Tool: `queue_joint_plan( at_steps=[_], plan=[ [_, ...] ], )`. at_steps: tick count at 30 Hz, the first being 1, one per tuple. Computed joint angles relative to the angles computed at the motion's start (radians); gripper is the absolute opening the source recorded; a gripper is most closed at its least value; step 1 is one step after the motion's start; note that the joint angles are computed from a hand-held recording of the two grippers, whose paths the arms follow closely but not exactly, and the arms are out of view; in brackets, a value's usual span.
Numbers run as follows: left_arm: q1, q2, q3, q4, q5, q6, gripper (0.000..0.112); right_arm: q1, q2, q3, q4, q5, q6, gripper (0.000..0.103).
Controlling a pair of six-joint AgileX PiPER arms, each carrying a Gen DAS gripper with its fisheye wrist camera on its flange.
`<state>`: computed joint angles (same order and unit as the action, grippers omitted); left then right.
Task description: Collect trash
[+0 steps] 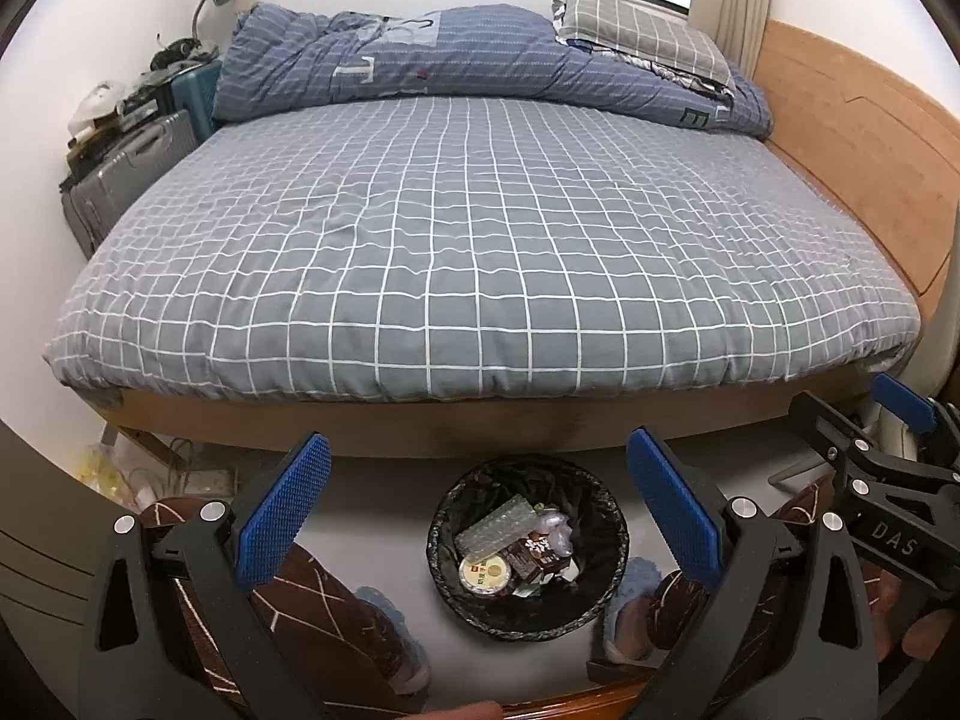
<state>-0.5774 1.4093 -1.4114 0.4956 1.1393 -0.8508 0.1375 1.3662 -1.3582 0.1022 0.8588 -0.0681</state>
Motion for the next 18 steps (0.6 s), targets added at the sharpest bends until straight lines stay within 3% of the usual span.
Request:
queue_joint_plan(
  at_steps=[18],
  plan=[
    [0.001, 0.000, 0.000, 0.009, 0.014, 0.004, 0.097, 0.014, 0.001, -0.003, -0.010, 0.002, 0.015, 0.095]
  ],
)
